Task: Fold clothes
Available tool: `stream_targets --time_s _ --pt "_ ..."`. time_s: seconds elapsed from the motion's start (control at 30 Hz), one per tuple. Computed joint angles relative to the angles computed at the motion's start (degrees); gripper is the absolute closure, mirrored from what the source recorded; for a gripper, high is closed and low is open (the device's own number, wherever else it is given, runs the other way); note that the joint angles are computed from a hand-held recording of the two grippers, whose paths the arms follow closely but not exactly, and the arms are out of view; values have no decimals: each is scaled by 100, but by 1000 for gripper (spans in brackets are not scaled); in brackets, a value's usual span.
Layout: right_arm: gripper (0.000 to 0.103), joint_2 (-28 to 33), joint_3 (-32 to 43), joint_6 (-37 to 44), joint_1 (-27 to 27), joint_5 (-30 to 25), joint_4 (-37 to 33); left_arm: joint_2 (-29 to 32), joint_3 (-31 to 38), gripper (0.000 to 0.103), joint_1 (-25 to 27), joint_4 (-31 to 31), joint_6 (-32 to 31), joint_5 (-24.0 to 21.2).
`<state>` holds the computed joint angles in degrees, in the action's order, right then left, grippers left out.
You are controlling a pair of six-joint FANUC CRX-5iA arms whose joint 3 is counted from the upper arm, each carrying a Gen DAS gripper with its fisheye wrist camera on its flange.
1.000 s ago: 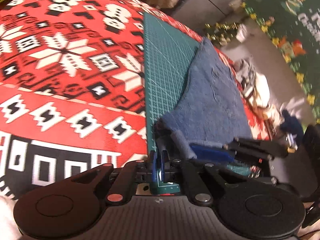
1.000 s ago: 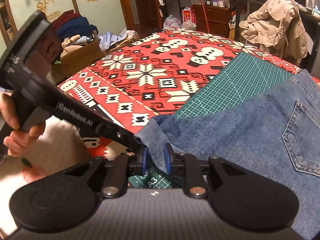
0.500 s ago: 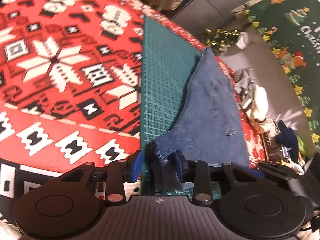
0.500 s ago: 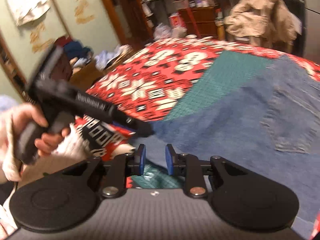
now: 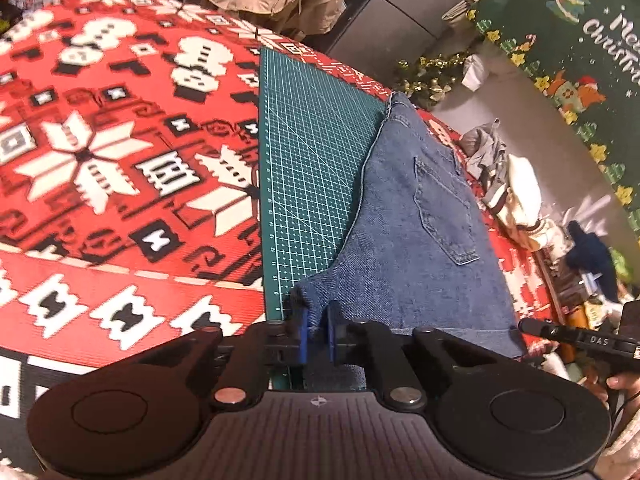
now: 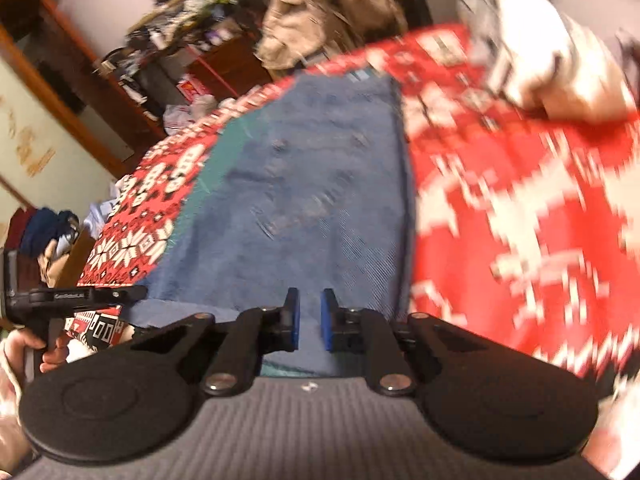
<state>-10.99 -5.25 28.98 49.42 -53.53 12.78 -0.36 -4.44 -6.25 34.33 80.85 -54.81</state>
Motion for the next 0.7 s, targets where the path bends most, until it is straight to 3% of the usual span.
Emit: stream_targets --time_s 0.1,0.5,0.7 --pt "103 31 -50 -66 -37 -55 -98 -32 89 97 5 -230 40 -21" --pt "102 -4 -24 43 -56 -109 -200 -215 91 96 206 -335 389 -116" --pt "99 136 226 183 84 -165 140 -136 -96 96 81 789 -146 130"
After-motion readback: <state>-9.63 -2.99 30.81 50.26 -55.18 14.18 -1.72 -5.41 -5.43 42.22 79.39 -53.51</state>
